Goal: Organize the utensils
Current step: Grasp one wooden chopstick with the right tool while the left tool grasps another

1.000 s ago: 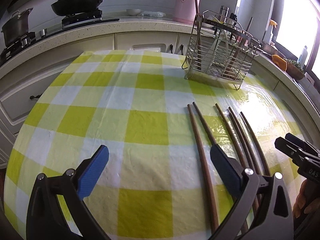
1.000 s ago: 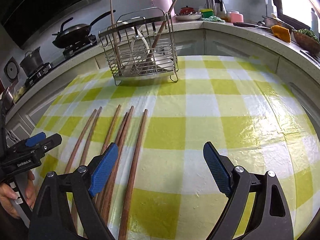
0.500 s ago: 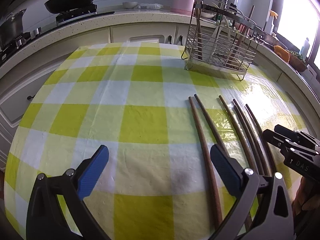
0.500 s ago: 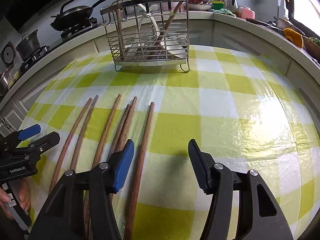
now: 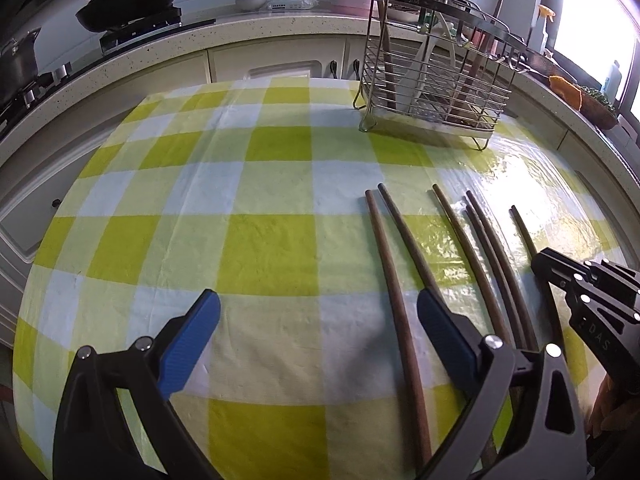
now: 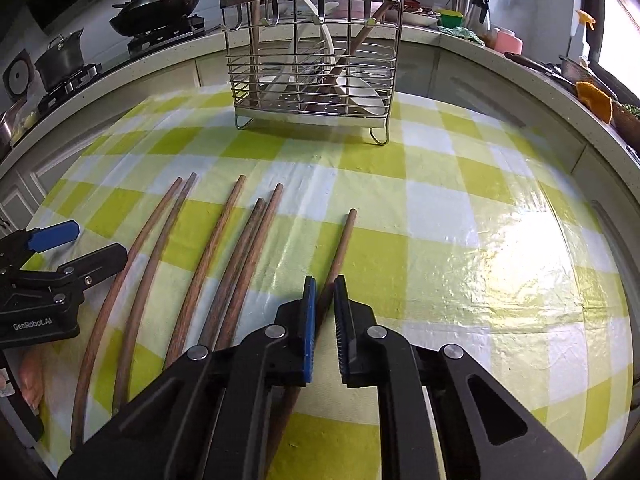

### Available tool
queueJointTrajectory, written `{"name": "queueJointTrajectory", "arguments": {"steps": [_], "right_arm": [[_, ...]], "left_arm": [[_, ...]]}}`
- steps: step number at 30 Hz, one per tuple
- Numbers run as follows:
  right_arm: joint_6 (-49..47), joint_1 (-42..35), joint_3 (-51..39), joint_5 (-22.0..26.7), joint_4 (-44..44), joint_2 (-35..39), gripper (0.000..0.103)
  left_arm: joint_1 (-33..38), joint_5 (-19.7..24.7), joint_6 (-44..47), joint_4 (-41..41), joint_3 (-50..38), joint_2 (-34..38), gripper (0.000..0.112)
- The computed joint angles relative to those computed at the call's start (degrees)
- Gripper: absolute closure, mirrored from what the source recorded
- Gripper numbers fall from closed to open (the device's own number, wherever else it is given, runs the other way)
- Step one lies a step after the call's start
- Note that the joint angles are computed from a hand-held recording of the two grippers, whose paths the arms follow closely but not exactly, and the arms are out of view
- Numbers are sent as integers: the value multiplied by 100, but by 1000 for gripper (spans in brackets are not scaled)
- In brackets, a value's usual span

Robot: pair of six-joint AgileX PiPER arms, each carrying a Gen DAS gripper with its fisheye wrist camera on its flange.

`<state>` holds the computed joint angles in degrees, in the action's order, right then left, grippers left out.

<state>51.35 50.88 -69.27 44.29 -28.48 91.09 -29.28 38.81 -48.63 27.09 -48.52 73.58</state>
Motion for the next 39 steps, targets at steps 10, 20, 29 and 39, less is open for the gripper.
{"name": "queueJointTrajectory", "arguments": {"steps": [10, 20, 29, 39], "right_arm": [[-49, -165, 249, -263, 224, -208, 92], [-328, -203, 134, -148, 393, -160, 91], [-410, -460, 496, -622, 814, -447, 96], [-51, -450, 638, -913, 628, -1059, 96]], "left_arm": [[-366, 399, -233, 314, -452, 430, 67], [-536, 277, 194, 30, -548, 486, 105], [224, -163, 1388, -1278, -390, 225, 106], [-26, -6, 915, -714, -381, -402, 106]]}}
